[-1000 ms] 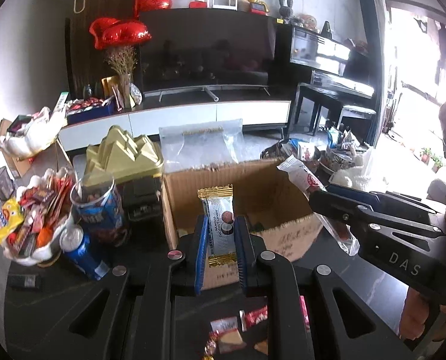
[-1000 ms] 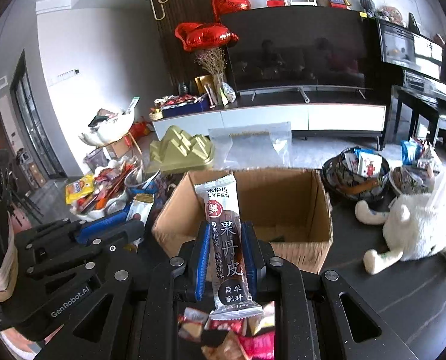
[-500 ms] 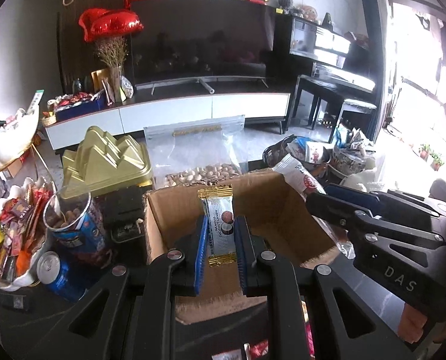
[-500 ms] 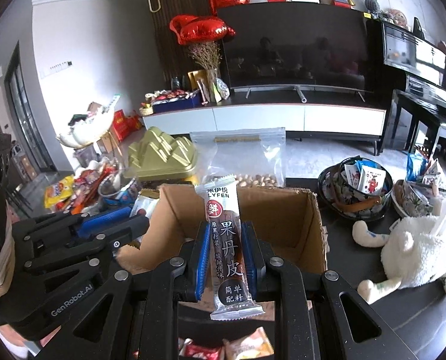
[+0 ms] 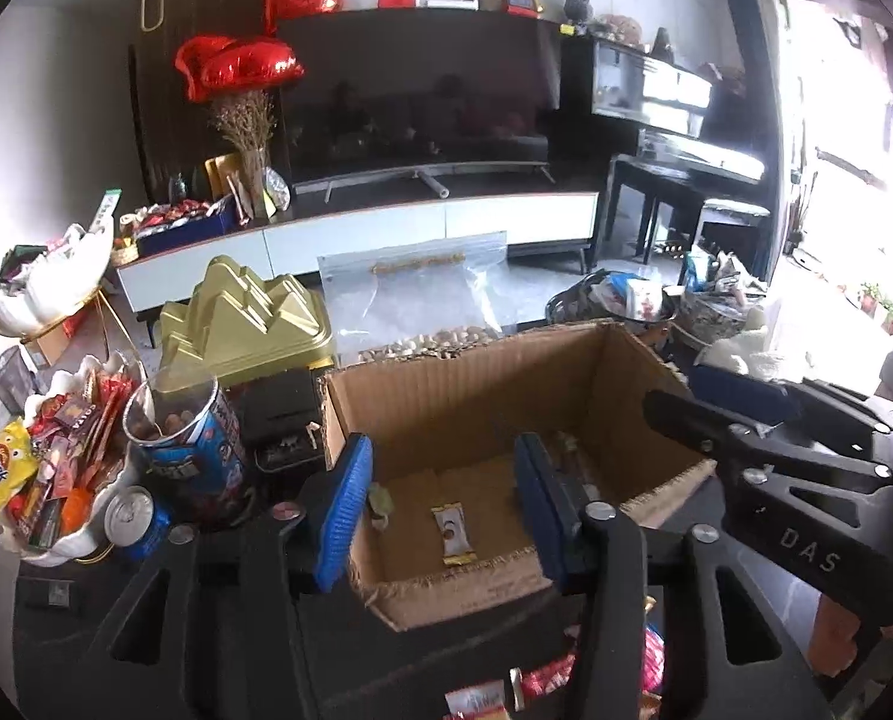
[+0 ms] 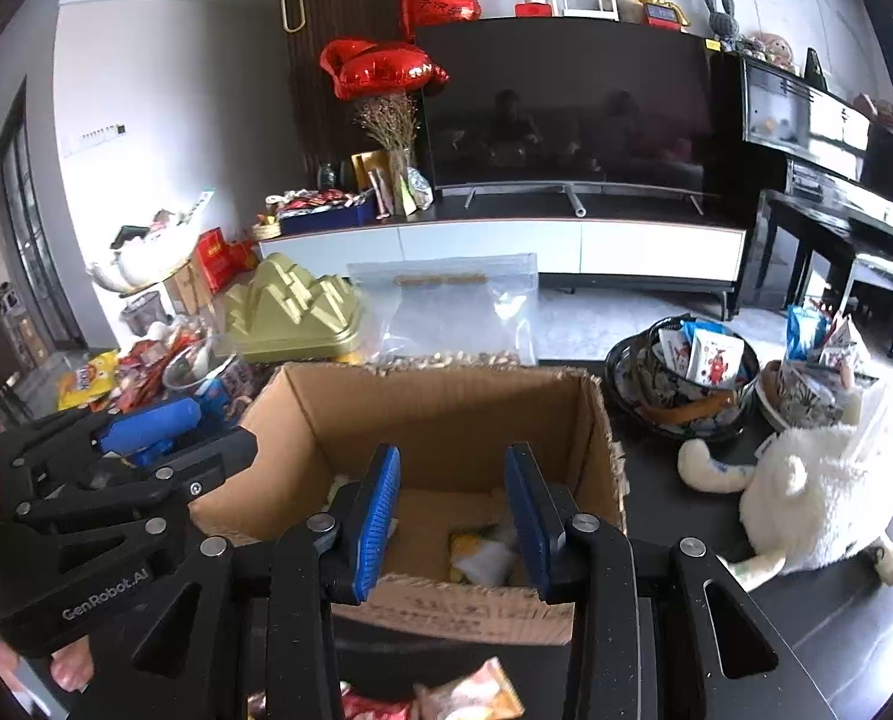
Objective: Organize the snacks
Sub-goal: 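Open the left tool over the box while the right releases the fruit-leather bar, then move both open tools back toward the remaining snacks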
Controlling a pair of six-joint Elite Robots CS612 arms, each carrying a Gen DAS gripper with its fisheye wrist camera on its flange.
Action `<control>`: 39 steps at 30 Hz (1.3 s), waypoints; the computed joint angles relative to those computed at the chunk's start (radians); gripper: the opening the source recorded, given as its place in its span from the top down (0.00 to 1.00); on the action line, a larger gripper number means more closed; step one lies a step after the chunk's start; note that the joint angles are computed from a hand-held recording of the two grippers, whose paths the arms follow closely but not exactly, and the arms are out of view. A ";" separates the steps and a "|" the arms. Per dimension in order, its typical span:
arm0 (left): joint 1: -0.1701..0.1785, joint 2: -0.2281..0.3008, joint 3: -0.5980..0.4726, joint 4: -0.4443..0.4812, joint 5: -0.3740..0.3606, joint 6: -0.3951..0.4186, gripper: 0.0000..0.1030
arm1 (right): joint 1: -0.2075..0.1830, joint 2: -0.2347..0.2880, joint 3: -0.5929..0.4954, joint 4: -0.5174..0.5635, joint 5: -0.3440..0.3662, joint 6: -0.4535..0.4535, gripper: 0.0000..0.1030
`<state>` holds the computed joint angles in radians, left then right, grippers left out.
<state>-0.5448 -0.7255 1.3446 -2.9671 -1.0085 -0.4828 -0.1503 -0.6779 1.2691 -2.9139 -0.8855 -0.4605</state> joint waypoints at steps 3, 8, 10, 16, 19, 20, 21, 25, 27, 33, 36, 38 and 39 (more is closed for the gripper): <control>-0.018 -0.024 0.041 -0.034 0.037 0.021 0.48 | -0.011 -0.024 0.044 -0.008 0.031 -0.007 0.61; -0.046 -0.064 0.116 -0.084 0.084 0.028 0.46 | -0.024 -0.062 0.122 -0.058 0.066 -0.015 0.56; -0.055 -0.077 0.145 -0.104 0.091 0.023 0.46 | -0.028 -0.078 0.153 -0.064 0.075 -0.023 0.54; -0.078 -0.109 0.224 -0.135 0.126 -0.012 0.44 | -0.038 -0.117 0.246 -0.104 0.097 -0.049 0.48; -0.087 -0.116 0.251 -0.139 0.157 -0.040 0.43 | -0.041 -0.127 0.277 -0.117 0.096 -0.051 0.43; -0.090 -0.118 0.261 -0.135 0.169 -0.053 0.43 | -0.042 -0.129 0.284 -0.118 0.097 -0.056 0.43; -0.094 -0.119 0.270 -0.134 0.177 -0.065 0.43 | -0.043 -0.131 0.295 -0.120 0.096 -0.067 0.43; -0.101 -0.121 0.300 -0.138 0.177 -0.113 0.42 | -0.044 -0.139 0.325 -0.123 0.080 -0.095 0.41; -0.106 -0.121 0.310 -0.127 0.182 -0.133 0.42 | -0.046 -0.140 0.335 -0.113 0.075 -0.112 0.40; -0.119 -0.114 0.325 -0.093 0.187 -0.173 0.42 | -0.050 -0.139 0.354 -0.075 0.051 -0.174 0.40; -0.120 -0.107 0.322 -0.089 0.178 -0.162 0.42 | -0.053 -0.133 0.357 -0.054 0.047 -0.185 0.36; -0.120 -0.101 0.322 -0.089 0.172 -0.166 0.41 | -0.056 -0.126 0.355 -0.044 0.047 -0.174 0.35; -0.118 -0.098 0.321 -0.088 0.160 -0.166 0.40 | -0.057 -0.122 0.354 -0.038 0.045 -0.168 0.35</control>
<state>-0.6629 -0.8232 1.6657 -3.0553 -0.8485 -0.6491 -0.2071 -0.8001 1.6230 -2.9519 -0.8403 -0.6284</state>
